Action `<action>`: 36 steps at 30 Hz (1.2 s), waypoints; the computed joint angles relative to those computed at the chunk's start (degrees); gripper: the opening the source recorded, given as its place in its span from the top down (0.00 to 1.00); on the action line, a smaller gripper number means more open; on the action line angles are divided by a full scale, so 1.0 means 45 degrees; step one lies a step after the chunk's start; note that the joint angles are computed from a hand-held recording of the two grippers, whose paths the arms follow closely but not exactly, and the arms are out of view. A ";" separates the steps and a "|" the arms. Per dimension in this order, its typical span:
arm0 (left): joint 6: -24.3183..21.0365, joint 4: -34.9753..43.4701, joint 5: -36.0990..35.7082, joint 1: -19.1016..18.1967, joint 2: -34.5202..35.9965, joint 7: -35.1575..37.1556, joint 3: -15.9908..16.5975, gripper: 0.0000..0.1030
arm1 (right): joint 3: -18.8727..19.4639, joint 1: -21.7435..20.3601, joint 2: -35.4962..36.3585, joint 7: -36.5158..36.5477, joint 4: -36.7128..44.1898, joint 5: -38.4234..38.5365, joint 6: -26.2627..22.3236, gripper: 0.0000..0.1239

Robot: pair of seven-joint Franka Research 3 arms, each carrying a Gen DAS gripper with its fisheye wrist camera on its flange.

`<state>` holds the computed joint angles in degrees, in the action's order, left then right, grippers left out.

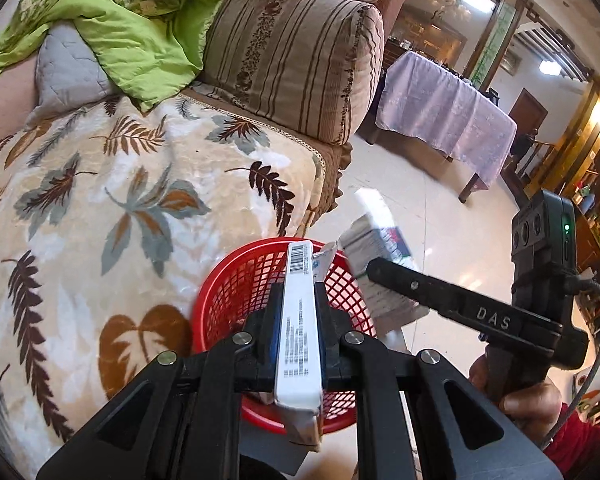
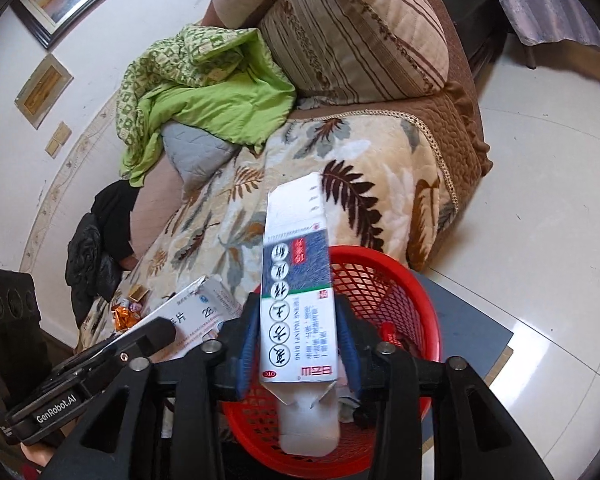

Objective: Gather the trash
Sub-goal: 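Carry both medicine boxes over the red basket and open both tools, then grasp the blue cartoon wipes pack with the left tool while the right tool grasps the orange snack bag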

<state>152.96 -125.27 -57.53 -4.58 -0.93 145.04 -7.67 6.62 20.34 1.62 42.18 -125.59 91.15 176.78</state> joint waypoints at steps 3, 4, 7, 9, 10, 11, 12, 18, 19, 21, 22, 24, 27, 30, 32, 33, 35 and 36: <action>0.0155 -0.0001 -0.0182 -0.0011 0.0014 0.0198 -0.0030 0.64 | 0.0008 0.0024 -0.0079 -0.0234 -0.0049 0.0174 0.0255 0.55; 0.0189 -0.0005 -0.0220 -0.0013 0.0001 0.0246 -0.0027 0.63 | 0.0005 0.0032 -0.0098 -0.0187 -0.0065 0.0089 0.0308 0.55; 0.0163 -0.0046 -0.0275 0.0026 -0.0097 0.0320 0.0039 0.63 | 0.0008 0.0055 -0.0157 -0.0009 -0.0083 -0.0123 0.0413 0.55; 0.0271 -0.0187 -0.0400 0.0062 -0.0252 0.0392 0.0122 0.58 | 0.0021 0.0081 -0.0196 -0.0270 -0.0009 0.0123 0.0301 0.55; 0.0342 -0.0275 -0.0454 0.0089 -0.0337 0.0421 0.0182 0.56 | 0.0022 0.0091 -0.0205 -0.0411 0.0032 0.0250 0.0213 0.55; 0.0404 -0.0362 -0.0494 0.0111 -0.0419 0.0439 0.0244 0.55 | 0.0040 0.0119 -0.0221 -0.0594 0.0093 0.0391 0.0087 0.55; 0.0506 -0.0495 -0.0561 0.0155 -0.0539 0.0495 0.0335 0.55 | 0.0060 0.0152 -0.0214 -0.0581 0.0131 0.0337 0.0048 0.55; 0.0773 -0.0985 -0.0891 0.0474 -0.1026 0.0605 0.0975 0.54 | 0.0328 0.0495 0.0145 0.0756 0.0609 -0.1496 -0.0168 0.55; 0.0805 -0.1061 -0.0910 0.0567 -0.1106 0.0620 0.1101 0.54 | 0.0378 0.0543 0.0237 0.0957 0.0727 -0.1775 -0.0225 0.55; 0.0908 -0.1213 -0.1002 0.0735 -0.1254 0.0700 0.1334 0.54 | 0.0515 0.0669 0.0510 0.1551 0.1084 -0.2584 -0.0363 0.55; 0.0957 -0.1287 -0.1134 0.0837 -0.1336 0.0826 0.1485 0.54 | 0.0584 0.0716 0.0641 0.1786 0.1254 -0.2905 -0.0396 0.55; 0.0978 -0.1366 -0.1377 0.1043 -0.1443 0.1066 0.1763 0.54 | 0.0742 0.0879 0.1024 0.2579 0.1733 -0.4026 -0.0511 0.55; 0.1197 -0.1435 -0.1931 0.1493 -0.1528 0.1632 0.2226 0.54 | 0.0864 0.1186 0.1682 0.4231 0.2431 -0.6274 -0.0628 0.54; 0.1742 -0.1332 -0.2583 0.2015 -0.1382 0.2314 0.2597 0.53 | 0.0827 0.1551 0.2489 0.6085 0.3342 -0.8746 -0.1036 0.51; 0.2234 -0.1181 -0.3094 0.2395 -0.1196 0.2729 0.2756 0.53 | 0.0735 0.1856 0.3158 0.7246 0.4176 -1.0169 -0.1399 0.48; 0.2548 -0.1005 -0.3557 0.2652 -0.1005 0.3027 0.2900 0.53 | 0.0769 0.1948 0.3535 0.7638 0.4669 -1.0676 -0.1593 0.46; 0.2973 -0.0630 -0.4221 0.3143 -0.0602 0.3366 0.2969 0.53 | 0.0706 0.2226 0.4257 0.8538 0.5638 -1.1783 -0.1969 0.42; 0.3219 -0.0353 -0.4715 0.3478 -0.0291 0.3605 0.3058 0.53 | 0.0595 0.2512 0.4958 0.9145 0.6642 -1.2533 -0.2413 0.41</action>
<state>167.44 -126.85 -78.75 11.07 -2.24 161.26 6.09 9.30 31.65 23.93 83.33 -95.70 34.75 165.92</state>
